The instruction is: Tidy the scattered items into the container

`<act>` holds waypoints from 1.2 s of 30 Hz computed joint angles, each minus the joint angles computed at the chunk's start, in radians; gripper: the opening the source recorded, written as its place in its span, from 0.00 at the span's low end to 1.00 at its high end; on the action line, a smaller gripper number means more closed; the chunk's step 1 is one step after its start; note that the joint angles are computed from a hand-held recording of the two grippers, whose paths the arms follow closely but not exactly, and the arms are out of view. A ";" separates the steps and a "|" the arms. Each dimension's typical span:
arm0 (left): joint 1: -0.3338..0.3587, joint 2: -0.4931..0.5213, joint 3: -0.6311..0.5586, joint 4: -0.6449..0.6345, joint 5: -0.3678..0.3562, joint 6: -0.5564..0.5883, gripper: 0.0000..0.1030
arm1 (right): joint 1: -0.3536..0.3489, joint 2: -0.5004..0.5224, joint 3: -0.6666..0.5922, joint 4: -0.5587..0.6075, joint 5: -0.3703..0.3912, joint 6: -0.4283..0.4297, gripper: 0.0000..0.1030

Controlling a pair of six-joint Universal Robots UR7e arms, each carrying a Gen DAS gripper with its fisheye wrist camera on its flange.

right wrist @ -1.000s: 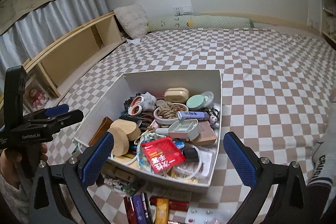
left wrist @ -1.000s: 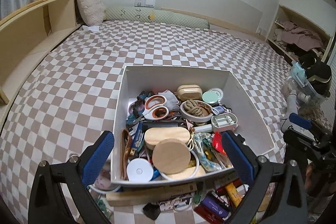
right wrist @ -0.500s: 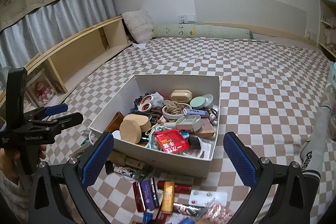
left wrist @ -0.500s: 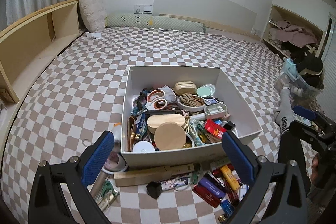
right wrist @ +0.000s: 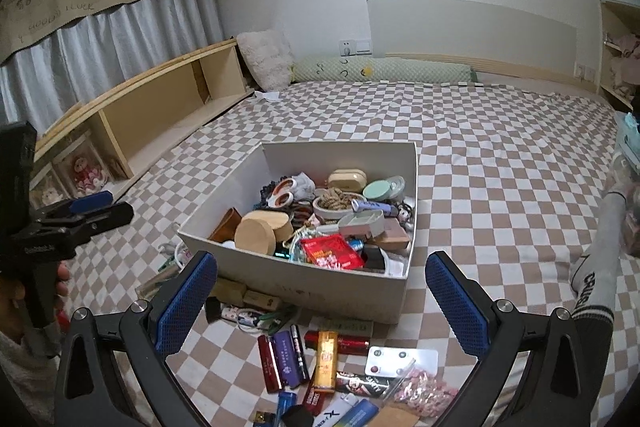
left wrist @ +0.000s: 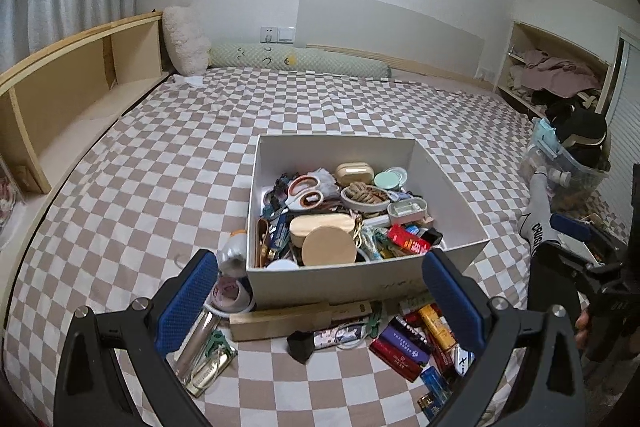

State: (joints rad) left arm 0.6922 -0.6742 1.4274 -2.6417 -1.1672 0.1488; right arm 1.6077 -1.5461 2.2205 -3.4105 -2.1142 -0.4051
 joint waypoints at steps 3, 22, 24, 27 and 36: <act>0.010 -0.011 0.025 -0.005 -0.026 -0.014 1.00 | -0.002 0.016 0.018 -0.026 -0.011 -0.025 1.00; 0.034 -0.014 0.124 -0.037 -0.019 -0.023 1.00 | -0.051 0.055 0.112 -0.029 -0.055 0.090 1.00; 0.039 -0.012 0.129 -0.027 -0.023 -0.034 1.00 | -0.064 0.056 0.131 -0.040 -0.038 0.104 1.00; 0.046 -0.011 0.141 -0.028 -0.035 -0.038 1.00 | -0.078 0.066 0.158 -0.050 -0.024 0.114 1.00; 0.067 0.002 0.167 -0.032 -0.037 -0.052 1.00 | -0.094 0.089 0.178 -0.034 -0.009 0.112 0.85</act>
State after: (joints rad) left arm 0.7590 -0.6724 1.5944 -2.6736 -1.2044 0.0970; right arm 1.5139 -1.4574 2.3984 -3.4445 -2.1231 -0.2927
